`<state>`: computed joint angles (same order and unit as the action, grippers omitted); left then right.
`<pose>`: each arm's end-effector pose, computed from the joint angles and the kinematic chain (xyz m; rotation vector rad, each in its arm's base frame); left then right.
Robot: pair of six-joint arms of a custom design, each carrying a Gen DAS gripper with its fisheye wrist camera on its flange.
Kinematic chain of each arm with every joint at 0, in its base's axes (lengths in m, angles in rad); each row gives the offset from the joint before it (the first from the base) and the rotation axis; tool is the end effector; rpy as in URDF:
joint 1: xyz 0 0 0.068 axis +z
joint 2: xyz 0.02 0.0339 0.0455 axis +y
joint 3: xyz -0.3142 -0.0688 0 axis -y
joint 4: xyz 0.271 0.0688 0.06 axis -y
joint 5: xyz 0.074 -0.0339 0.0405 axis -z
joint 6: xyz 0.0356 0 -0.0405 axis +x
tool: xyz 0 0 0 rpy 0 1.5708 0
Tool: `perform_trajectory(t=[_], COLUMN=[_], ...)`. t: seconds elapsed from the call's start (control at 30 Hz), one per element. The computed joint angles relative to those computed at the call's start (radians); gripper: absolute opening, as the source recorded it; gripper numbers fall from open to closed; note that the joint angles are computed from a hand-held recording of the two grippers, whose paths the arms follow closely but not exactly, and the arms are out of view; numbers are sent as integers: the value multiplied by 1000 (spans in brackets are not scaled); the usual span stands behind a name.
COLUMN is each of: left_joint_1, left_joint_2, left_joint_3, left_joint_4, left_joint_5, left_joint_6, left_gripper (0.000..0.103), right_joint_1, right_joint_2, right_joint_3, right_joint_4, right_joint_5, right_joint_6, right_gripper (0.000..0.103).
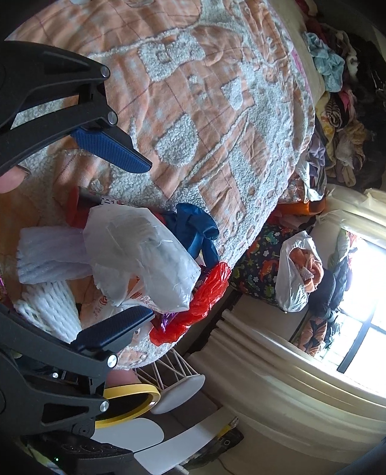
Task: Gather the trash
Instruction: 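Grasp the white plastic bag with the left tool while the right tool lifts the mesh net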
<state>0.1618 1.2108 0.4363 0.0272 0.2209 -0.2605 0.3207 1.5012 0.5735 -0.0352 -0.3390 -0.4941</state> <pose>0.2231 0.0285 0.1870 -0.3751 2.2846 -0.3060 0.2526 0.0964 0.1578 -1.1079 2.2304 0.3565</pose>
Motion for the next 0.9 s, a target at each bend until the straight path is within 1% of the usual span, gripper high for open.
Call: perform_trajectory(t=[0.03,0.13,0.17,0.2,0.27,0.33,0.4,0.63,0.77,0.9], left_joint_1=[4,-5,-8,-14,-25,-41,-55,-123,-173,-206], left_joint_2=[1,-15,-21,-28,-42,-64,-93,-205,-254,-282], left_joint_3=[-2,-8,-8,-8,-7,-10,-16,-15,-8,0], left_joint_4=[5,9,9,7,3,0,-1,-41,-70,-90], left_joint_5=[8,1,-2,-6,-17,-36,-48,-100,-143,-165], left_joint_6=[0,1,3,5,7,1,-7,-16,-25,-36], left_gripper=[74,67,63,53,51,46,42,40,40,39], right_joint_1=[-12,-42,-58,-78,-110,-137,-158,-224,-239,-258], right_joint_2=[-10,-49,-65,-86,-122,-162,-200,-318,-374,-407], right_joint_3=[-11,-45,-48,-56,-64,-80,-82,-93,-96,-89], right_joint_4=[8,35,31,30,24,24,7,-19,-29,-39], right_joint_5=[-18,-46,-63,-84,-117,-140,-161,-216,-226,-231], right_joint_6=[0,16,21,24,31,46,68,125,155,181], right_gripper=[16,16,16,16,16,16,16,16,16,16])
